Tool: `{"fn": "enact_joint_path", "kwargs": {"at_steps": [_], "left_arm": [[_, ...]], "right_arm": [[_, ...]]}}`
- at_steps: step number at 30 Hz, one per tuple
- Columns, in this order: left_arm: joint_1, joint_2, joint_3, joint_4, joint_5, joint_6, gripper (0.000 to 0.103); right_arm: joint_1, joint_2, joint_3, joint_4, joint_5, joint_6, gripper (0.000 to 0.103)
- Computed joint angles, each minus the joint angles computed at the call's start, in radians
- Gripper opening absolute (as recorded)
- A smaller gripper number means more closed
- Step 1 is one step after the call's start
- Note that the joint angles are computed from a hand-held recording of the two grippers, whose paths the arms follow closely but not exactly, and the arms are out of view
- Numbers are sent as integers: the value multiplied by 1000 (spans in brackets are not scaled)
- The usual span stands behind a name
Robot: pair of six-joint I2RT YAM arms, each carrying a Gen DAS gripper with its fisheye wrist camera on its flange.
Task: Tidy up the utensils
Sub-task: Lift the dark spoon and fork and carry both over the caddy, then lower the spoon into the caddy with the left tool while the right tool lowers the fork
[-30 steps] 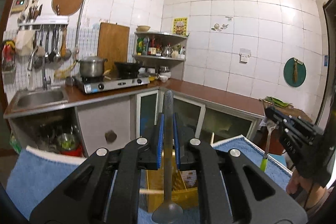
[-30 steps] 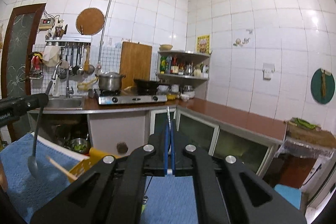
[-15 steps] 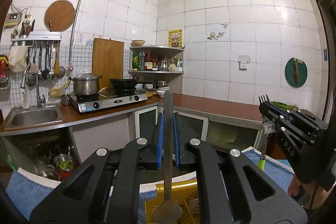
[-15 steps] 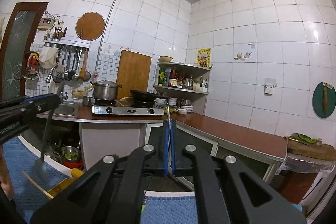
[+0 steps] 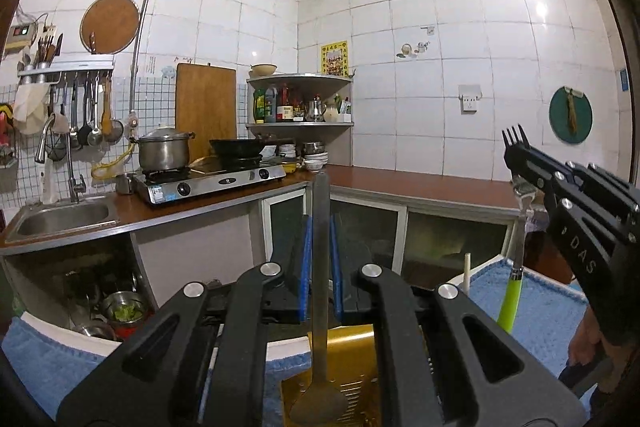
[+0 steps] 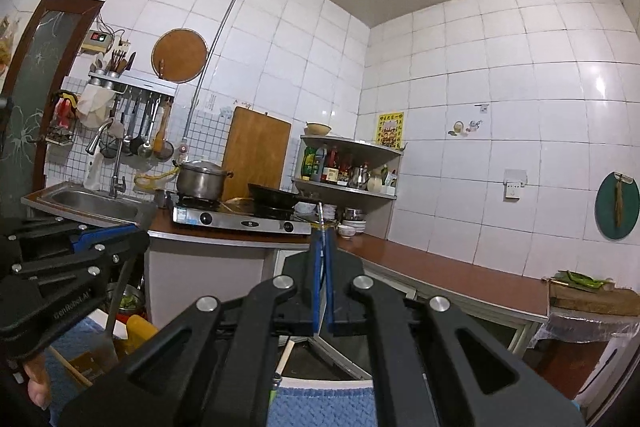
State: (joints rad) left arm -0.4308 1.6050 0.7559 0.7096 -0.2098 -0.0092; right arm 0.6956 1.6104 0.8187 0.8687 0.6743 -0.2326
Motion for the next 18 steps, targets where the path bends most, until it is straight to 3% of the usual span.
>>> {"fn": "enact_joint_path", "kwargs": {"at_steps": [11, 18], "left_arm": [[-15, 49, -11, 43, -29, 35, 7], [-21, 72, -33, 64, -41, 47, 8]], "right_arm": [[-8, 27, -19, 39, -30, -11, 2], [-16, 52, -55, 25, -82, 67, 2]]}}
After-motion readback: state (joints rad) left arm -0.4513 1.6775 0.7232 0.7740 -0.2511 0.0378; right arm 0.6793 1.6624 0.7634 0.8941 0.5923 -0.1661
